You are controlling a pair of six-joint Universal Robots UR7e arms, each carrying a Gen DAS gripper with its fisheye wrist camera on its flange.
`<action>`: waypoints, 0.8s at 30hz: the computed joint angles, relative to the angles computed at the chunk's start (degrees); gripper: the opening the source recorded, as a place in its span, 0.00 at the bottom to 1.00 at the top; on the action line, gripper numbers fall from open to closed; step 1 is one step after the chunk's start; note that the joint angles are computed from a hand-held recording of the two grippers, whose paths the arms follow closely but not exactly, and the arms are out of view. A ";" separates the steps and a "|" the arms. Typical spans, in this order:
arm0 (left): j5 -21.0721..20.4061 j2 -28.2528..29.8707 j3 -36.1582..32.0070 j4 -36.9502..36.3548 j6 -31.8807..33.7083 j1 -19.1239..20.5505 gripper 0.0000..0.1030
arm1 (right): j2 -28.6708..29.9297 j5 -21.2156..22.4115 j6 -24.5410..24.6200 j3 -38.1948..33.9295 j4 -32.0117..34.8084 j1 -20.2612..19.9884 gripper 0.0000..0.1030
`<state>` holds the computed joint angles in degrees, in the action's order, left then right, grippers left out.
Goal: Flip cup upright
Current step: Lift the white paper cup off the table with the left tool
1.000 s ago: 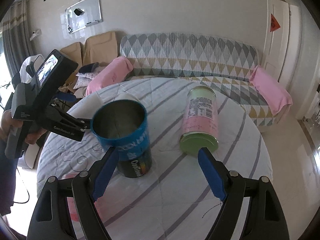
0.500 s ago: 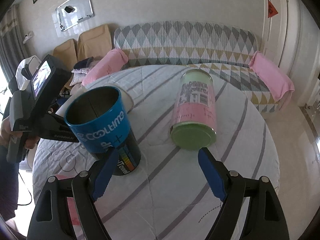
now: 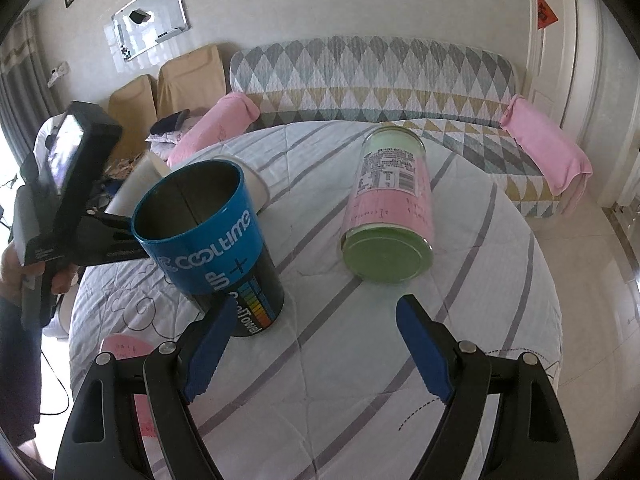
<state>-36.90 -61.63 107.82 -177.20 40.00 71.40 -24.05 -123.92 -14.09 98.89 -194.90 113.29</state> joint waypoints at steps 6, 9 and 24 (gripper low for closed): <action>-4.56 -1.83 5.02 -13.73 0.45 -0.30 0.67 | 0.02 -0.09 0.38 0.04 0.48 0.09 0.80; -6.21 -2.08 7.56 -19.08 1.25 -0.09 0.67 | 0.01 -0.34 0.86 0.21 0.79 0.19 0.80; -14.02 -6.09 14.90 -23.68 -2.44 1.54 0.68 | 0.10 -2.58 2.73 1.13 2.20 0.99 0.80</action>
<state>-50.92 -67.71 122.72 -200.88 37.56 72.95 -23.94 -126.50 -11.36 100.03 -192.70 114.28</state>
